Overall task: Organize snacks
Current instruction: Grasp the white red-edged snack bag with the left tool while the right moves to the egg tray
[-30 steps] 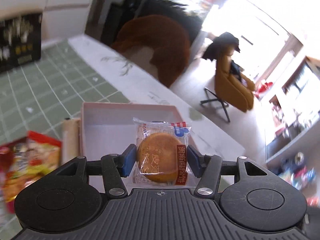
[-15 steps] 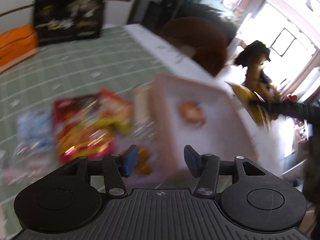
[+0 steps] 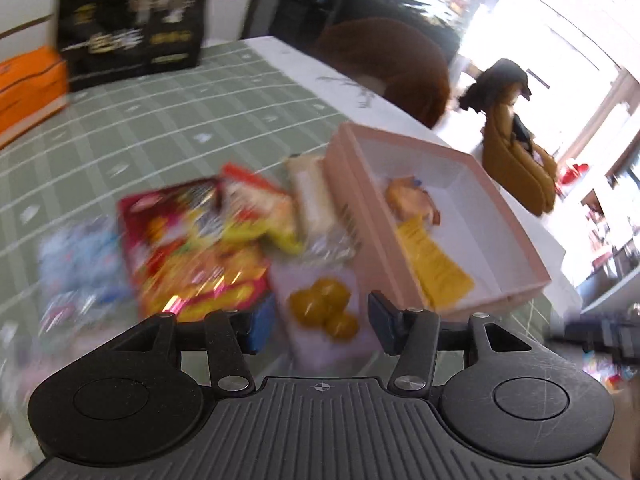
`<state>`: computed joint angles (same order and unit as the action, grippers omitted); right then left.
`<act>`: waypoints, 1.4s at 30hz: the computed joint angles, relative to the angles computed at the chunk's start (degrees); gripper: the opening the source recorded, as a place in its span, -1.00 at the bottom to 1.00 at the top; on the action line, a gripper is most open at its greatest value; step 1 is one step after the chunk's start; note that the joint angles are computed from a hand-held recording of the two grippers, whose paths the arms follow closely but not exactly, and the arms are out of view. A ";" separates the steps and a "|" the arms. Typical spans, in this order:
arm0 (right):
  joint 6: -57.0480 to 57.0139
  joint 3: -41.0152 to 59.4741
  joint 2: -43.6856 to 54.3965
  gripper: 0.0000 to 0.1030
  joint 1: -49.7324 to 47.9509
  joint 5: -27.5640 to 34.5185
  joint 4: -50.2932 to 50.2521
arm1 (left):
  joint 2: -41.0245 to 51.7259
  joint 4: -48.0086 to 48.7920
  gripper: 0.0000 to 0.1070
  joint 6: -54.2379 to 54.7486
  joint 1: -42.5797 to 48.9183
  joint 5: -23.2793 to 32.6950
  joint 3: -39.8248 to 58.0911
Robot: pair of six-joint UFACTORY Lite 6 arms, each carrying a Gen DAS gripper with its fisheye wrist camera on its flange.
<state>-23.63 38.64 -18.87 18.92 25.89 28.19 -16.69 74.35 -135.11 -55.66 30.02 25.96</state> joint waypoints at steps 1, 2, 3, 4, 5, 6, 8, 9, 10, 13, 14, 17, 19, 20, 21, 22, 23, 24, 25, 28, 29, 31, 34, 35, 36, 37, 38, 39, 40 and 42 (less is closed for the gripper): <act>1.39 -3.09 -2.95 0.36 -0.16 1.09 -1.06 | 3.30 4.05 0.04 -0.33 3.92 -3.17 1.50; 1.87 -5.13 -4.91 0.36 -0.54 2.16 -1.77 | 6.73 5.85 -0.01 0.59 7.02 -5.02 3.33; 4.56 -7.61 -7.32 0.36 0.12 3.03 -4.19 | 9.45 7.50 -0.18 1.07 9.29 -6.18 4.53; 7.20 -9.59 -9.38 0.36 0.98 3.60 -6.53 | 11.67 9.12 -0.28 1.36 10.76 -6.93 5.46; 10.33 -11.78 -11.89 0.36 2.06 4.15 -9.45 | 12.93 12.56 -0.50 -0.23 11.77 -7.67 5.35; 13.26 -13.41 -13.97 0.36 3.10 4.52 -12.31 | 13.07 14.65 -0.57 -0.98 11.50 -7.37 4.85; 19.64 -15.78 -18.00 0.36 5.96 5.55 -18.03 | 10.76 14.53 -0.64 0.17 9.80 -7.67 2.75; 21.49 -16.73 -20.00 0.36 7.06 6.37 -19.48 | 8.55 13.31 -0.67 0.90 8.09 -8.34 1.08; 21.61 -17.54 -21.77 0.36 7.48 7.33 -19.42 | 6.78 12.90 -0.67 0.91 6.63 -8.76 -0.56; 21.68 -18.25 -22.78 0.36 9.55 7.95 -17.91 | 1.77 6.47 -0.68 1.20 -2.72 -5.29 -4.59; 22.63 -18.07 -22.07 0.36 11.27 7.34 -18.09 | 0.56 5.10 -0.68 -0.33 -5.52 -4.42 -5.63; 28.48 -16.47 -18.46 0.36 18.47 4.33 -20.71 | -1.10 5.41 -0.67 -11.04 -13.57 -3.13 -8.29; 28.94 -14.54 -14.91 0.36 22.63 1.90 -19.87 | -3.37 4.85 -0.66 -16.45 -17.42 -1.06 -9.95; 28.56 -13.32 -12.45 0.36 24.21 0.49 -19.09 | -5.35 2.27 -0.64 -18.12 -20.29 1.60 -10.83; 28.97 -12.14 -9.97 0.36 25.80 -0.92 -18.94 | -6.98 -0.77 -0.62 -19.06 -23.17 4.62 -11.38; 29.71 -10.54 -6.76 0.36 27.38 -2.49 -18.93 | -9.28 -5.54 -0.62 -18.84 -26.87 9.07 -11.70; 29.93 -8.58 -2.96 0.36 28.69 -4.09 -18.38 | -11.14 -9.94 -0.62 -18.54 -30.53 13.61 -11.65; 29.62 -6.65 0.59 0.36 29.39 -5.35 -17.47 | -12.53 -13.79 -0.62 -18.73 -34.34 18.08 -11.34; 30.45 -4.16 4.76 0.37 30.52 -6.51 -16.94 | -13.71 -16.68 -0.62 -18.25 -36.88 21.44 -10.73; 34.88 2.18 14.79 0.37 33.45 -8.27 -17.51 | -14.73 -21.69 -0.62 -19.06 -44.19 28.04 -9.02; 40.59 4.46 18.10 0.37 35.22 -8.50 -21.76 | -13.55 -22.63 -0.62 -19.31 -45.83 29.05 -7.71; 51.70 6.12 21.33 0.44 38.11 -9.50 -33.76 | -9.93 -24.86 -0.63 -18.79 -49.13 31.14 -4.24; 60.03 5.22 20.73 0.34 39.95 -8.31 -46.18 | -3.60 -25.57 -0.61 -16.55 -51.73 30.50 0.75; 58.61 4.13 19.74 0.34 38.57 -8.57 -45.79 | -1.14 -25.39 -0.61 -15.98 -52.49 29.91 2.51; 54.81 2.62 18.16 0.34 36.18 -8.84 -43.02 | 1.51 -25.73 -0.61 -15.25 -53.80 29.78 4.58; 51.77 1.13 16.56 0.33 33.84 -9.12 -40.92 | 4.00 -25.72 -0.61 -13.88 -53.93 29.20 6.54; 49.03 -0.19 15.12 0.33 31.34 -9.33 -39.28 | 6.32 -25.43 -0.61 -12.72 -53.89 28.35 8.18; 47.46 -1.57 13.64 0.33 28.72 -9.32 -38.85 | 9.18 -25.28 -0.61 -11.04 -53.79 27.27 10.42; 46.33 -2.59 12.46 0.34 26.61 -9.21 -38.49 | 11.37 -25.27 -0.60 -8.75 -53.13 26.20 12.26; 42.10 -4.95 9.61 0.34 21.91 -8.91 -36.05 | 16.24 -25.92 -0.59 -2.84 -51.53 24.23 16.27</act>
<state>18.47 33.69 -9.26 40.83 16.98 -7.86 -0.44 48.44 -137.95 -107.19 54.25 42.23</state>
